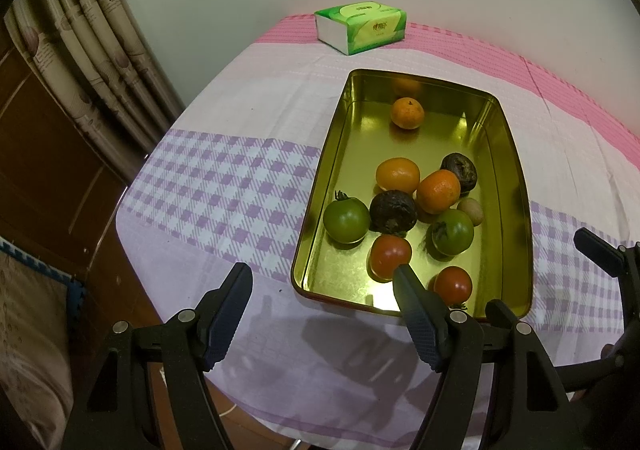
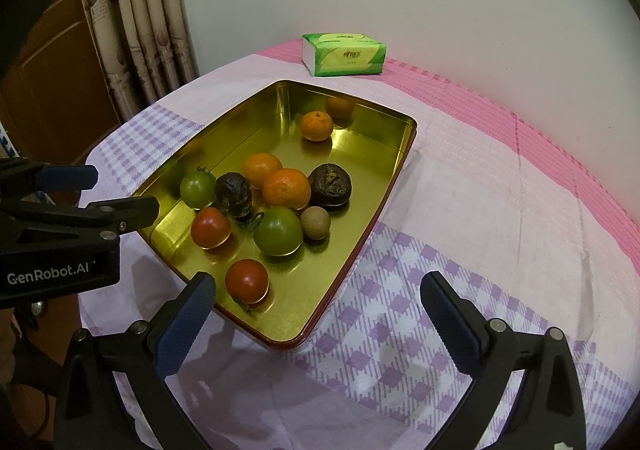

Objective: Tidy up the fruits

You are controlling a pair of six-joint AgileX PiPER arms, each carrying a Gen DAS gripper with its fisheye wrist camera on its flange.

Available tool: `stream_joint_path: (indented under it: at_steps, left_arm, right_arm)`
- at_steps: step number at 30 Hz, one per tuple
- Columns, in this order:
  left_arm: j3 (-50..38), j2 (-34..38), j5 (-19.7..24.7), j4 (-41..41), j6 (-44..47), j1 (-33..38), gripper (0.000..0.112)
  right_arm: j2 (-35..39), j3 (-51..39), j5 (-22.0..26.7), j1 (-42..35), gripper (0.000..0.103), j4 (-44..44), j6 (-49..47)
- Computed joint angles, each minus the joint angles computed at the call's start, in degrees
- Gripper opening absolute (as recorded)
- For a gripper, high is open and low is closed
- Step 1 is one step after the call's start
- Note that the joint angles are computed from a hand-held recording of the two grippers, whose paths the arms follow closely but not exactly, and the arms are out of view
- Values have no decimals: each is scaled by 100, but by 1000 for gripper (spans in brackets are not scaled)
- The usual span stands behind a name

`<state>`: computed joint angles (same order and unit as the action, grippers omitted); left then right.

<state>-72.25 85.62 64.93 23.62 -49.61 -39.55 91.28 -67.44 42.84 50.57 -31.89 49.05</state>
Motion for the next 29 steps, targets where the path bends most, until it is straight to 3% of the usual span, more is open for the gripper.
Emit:
stream_joint_path:
  at_steps: [29]
  left_arm:
    - [42,-9,-59,-73,69,32,73]
  right_arm:
    - [61,13,3,22,101,8,16]
